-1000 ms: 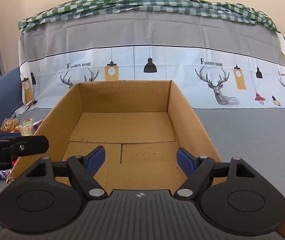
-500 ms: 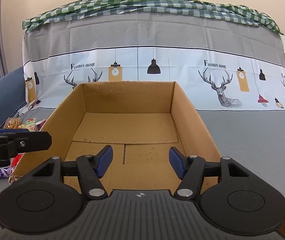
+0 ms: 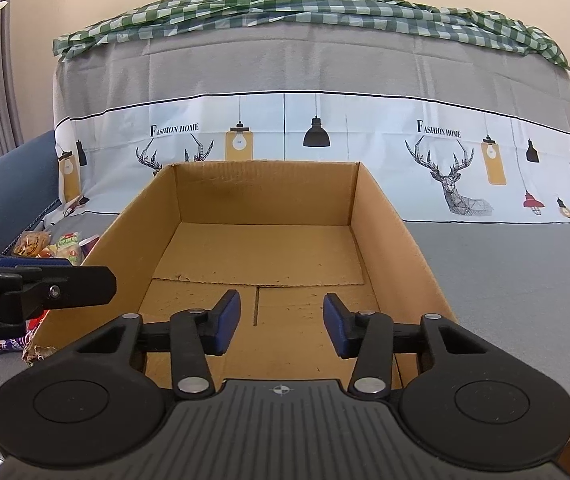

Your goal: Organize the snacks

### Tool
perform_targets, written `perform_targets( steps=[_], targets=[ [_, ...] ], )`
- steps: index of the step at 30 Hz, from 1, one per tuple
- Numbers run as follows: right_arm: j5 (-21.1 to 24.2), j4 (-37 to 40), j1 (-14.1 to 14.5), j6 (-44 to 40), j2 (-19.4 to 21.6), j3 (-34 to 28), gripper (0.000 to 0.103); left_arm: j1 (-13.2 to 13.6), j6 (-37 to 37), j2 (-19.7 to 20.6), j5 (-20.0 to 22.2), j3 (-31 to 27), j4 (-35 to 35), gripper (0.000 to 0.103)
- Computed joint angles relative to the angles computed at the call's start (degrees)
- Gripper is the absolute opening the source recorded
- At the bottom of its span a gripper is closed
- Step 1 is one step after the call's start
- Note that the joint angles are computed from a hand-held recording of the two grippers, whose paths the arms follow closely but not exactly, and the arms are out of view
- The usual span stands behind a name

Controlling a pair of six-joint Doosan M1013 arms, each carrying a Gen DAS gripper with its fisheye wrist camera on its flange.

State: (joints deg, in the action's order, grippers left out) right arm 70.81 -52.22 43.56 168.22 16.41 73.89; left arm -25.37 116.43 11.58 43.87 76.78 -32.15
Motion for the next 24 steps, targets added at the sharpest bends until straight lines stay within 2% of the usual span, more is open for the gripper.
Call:
perform_targets(
  steps=[24],
  targets=[
    [-1.27,-0.26,0.03,0.05,-0.07,0.17,0.047,0.50,0.20,0.00,0.69,-0.21,-0.82,0.045]
  ],
)
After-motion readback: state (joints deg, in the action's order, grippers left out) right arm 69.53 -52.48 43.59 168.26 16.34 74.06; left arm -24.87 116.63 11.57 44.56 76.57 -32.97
